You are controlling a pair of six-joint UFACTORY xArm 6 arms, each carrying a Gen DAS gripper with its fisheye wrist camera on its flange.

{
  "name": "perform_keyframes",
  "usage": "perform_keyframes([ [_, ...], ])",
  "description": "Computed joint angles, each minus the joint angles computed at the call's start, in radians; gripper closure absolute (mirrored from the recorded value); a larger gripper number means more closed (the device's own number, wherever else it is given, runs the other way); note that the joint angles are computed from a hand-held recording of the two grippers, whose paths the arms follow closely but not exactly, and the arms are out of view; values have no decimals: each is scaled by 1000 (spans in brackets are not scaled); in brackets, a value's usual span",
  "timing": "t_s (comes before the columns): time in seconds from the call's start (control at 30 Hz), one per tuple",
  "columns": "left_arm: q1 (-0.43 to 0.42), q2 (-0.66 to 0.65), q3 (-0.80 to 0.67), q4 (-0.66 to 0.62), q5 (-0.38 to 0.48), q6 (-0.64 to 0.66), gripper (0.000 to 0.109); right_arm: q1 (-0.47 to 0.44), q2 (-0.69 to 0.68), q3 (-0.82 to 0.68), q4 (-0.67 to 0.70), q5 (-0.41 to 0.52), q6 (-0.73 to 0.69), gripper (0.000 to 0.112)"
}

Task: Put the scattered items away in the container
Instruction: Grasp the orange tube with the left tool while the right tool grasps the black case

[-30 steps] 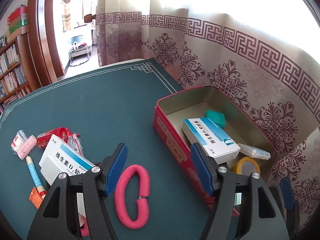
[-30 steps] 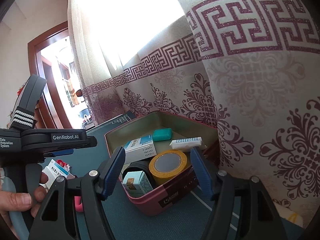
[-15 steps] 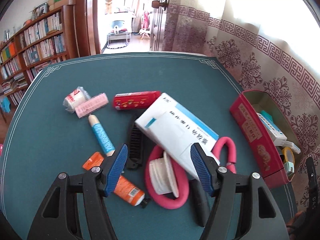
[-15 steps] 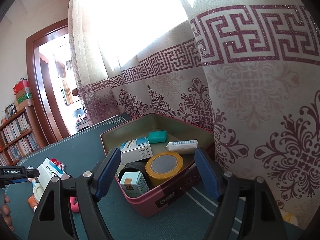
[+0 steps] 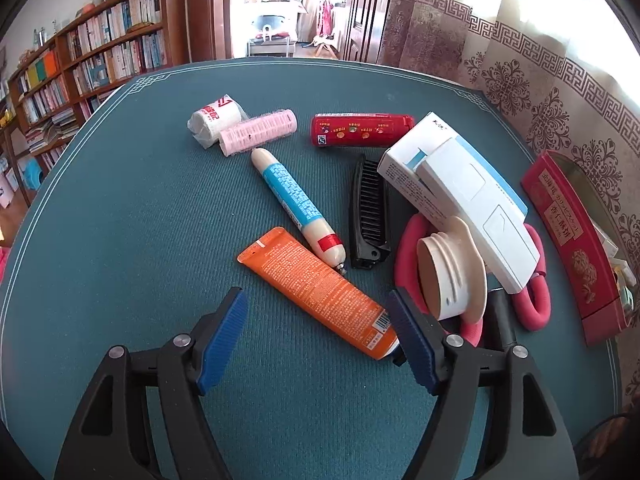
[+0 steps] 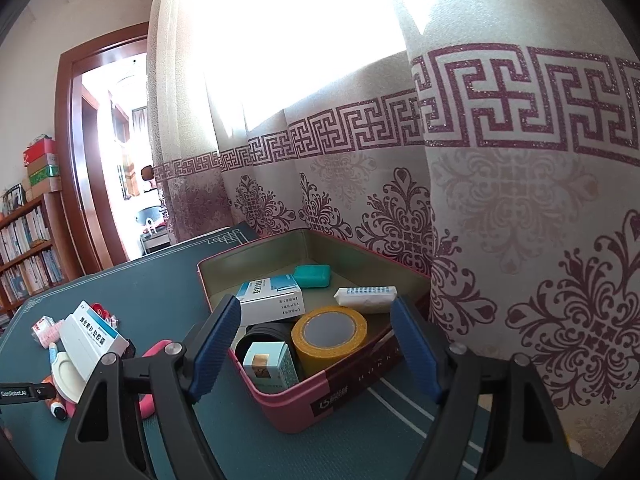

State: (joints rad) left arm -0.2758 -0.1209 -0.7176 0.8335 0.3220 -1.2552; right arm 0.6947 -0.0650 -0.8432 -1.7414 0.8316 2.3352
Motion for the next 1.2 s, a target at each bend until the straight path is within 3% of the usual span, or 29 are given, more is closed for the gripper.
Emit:
perform_keyframes([
  [0.37,8,1,21,-56,25,91,30,12,10,-9,9,21,-27,30],
  [0.47,27,-20,52,6,34,49,30,14,11,-11,10,25,-34,30],
  [0.77,62,-12,54,32,-17,31,31,31,30,-43,9,12,-122,30],
  [0.8,68,-13,58,63,-31,5,37,40,24,-43,4,7,-131,30],
  [0.83,68,-12,56,98,-32,-25,53,48,14,-39,-13,-9,-125,30],
  [0.87,64,-13,53,120,-21,-46,75,51,5,-37,-29,-38,-114,30],
  [0.9,62,-14,52,127,-13,-56,79,50,4,-45,-37,-90,-118,30],
  [1.07,94,-36,83,156,-74,-94,79,-15,101,-144,-58,-451,-102,31],
  [1.13,99,-49,92,161,-86,-97,79,-32,156,-192,-31,-550,-133,39],
  [1.2,98,-56,96,176,-91,-109,79,-45,208,-231,39,-624,-217,54],
])
